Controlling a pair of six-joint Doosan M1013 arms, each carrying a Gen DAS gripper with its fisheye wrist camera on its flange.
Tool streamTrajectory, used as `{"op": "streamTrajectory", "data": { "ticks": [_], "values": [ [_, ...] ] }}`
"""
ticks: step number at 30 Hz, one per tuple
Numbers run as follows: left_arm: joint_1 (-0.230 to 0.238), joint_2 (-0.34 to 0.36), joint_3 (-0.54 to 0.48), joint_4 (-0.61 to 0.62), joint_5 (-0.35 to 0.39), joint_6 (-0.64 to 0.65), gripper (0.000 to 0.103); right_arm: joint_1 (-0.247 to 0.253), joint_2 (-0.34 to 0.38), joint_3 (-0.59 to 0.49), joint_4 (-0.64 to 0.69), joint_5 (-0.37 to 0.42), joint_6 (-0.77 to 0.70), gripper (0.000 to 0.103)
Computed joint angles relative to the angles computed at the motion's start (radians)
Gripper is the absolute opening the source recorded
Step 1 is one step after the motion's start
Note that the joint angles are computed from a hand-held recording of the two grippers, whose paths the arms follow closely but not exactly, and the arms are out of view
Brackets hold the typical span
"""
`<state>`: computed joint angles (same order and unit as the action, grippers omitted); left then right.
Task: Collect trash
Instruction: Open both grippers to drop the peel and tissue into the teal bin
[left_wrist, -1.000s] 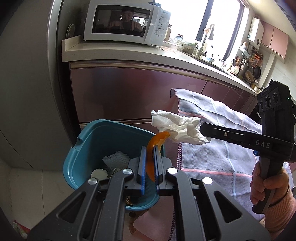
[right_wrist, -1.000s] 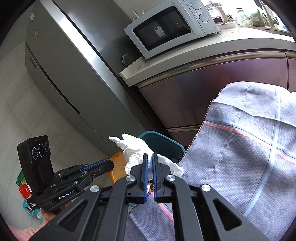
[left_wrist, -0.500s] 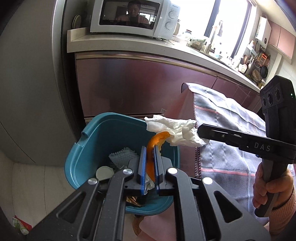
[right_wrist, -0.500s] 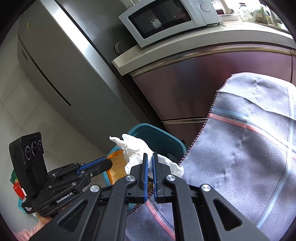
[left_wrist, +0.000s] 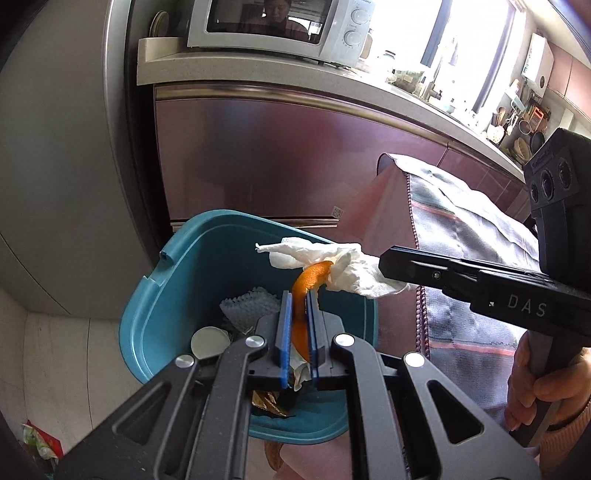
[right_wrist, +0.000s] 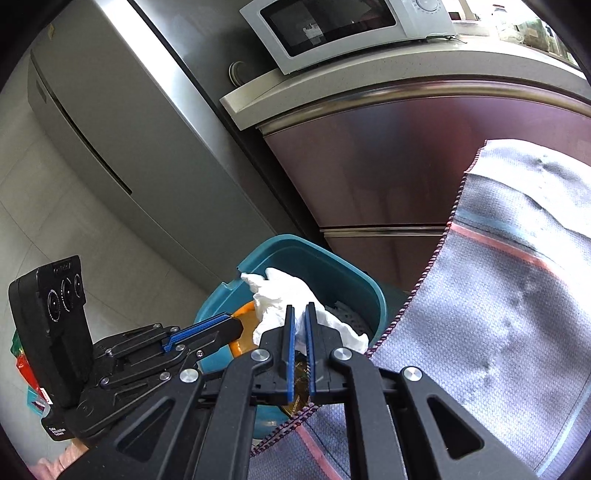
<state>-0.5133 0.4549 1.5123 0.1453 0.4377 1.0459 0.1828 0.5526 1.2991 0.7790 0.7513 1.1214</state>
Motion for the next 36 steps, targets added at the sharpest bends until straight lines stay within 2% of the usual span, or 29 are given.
{"op": "streamTrajectory", "data": {
  "ticks": [11, 15, 18, 20, 22, 23, 25, 29, 30, 31, 32, 33, 34, 36],
  "values": [
    [0.002, 0.029, -0.022, -0.009, 0.022, -0.002, 0.010, 0.013, 0.024, -0.030, -0.046, 0.021, 0.033, 0.007],
    [0.003, 0.032, -0.021, -0.003, 0.019, -0.017, 0.010, 0.013, 0.021, -0.022, -0.039, 0.011, 0.029, 0.011],
    [0.002, 0.030, -0.017, -0.006, 0.014, -0.016, 0.018, 0.011, 0.013, -0.008, -0.026, 0.004, 0.018, 0.013],
    [-0.003, 0.023, -0.009, 0.029, 0.004, -0.046, 0.026, 0.010, 0.002, 0.009, -0.010, -0.011, -0.003, 0.019],
    [-0.009, 0.012, 0.003, 0.068, -0.012, -0.077, 0.036, 0.012, -0.013, 0.030, -0.003, -0.039, -0.027, 0.030],
    [-0.012, 0.006, 0.009, 0.093, -0.020, -0.099, 0.043, 0.015, -0.019, 0.038, 0.000, -0.056, -0.037, 0.031],
    [-0.019, -0.010, 0.025, 0.151, -0.041, -0.147, 0.056, 0.013, -0.039, 0.067, 0.014, -0.084, -0.062, 0.038],
    [-0.039, -0.048, 0.070, 0.347, -0.093, -0.323, 0.072, 0.008, -0.096, 0.145, 0.046, -0.175, -0.122, 0.053],
    [-0.046, -0.058, 0.082, 0.411, -0.102, -0.379, 0.082, 0.009, -0.112, 0.166, 0.050, -0.203, -0.140, 0.059],
    [-0.054, -0.068, 0.095, 0.495, -0.108, -0.457, 0.089, 0.010, -0.131, 0.189, 0.045, -0.235, -0.155, 0.066],
    [-0.063, -0.080, 0.110, 0.597, -0.118, -0.549, 0.092, 0.011, -0.150, 0.214, 0.042, -0.274, -0.172, 0.069],
    [-0.075, -0.092, 0.126, 0.720, -0.126, -0.657, 0.098, 0.013, -0.172, 0.242, 0.043, -0.319, -0.191, 0.078],
    [-0.089, -0.103, 0.141, 0.842, -0.120, -0.768, 0.098, 0.017, -0.193, 0.271, 0.029, -0.370, -0.193, 0.086],
    [-0.110, -0.122, 0.164, 1.003, -0.115, -0.911, 0.098, 0.022, -0.234, 0.328, 0.049, -0.471, -0.234, 0.089]
  ]
}}
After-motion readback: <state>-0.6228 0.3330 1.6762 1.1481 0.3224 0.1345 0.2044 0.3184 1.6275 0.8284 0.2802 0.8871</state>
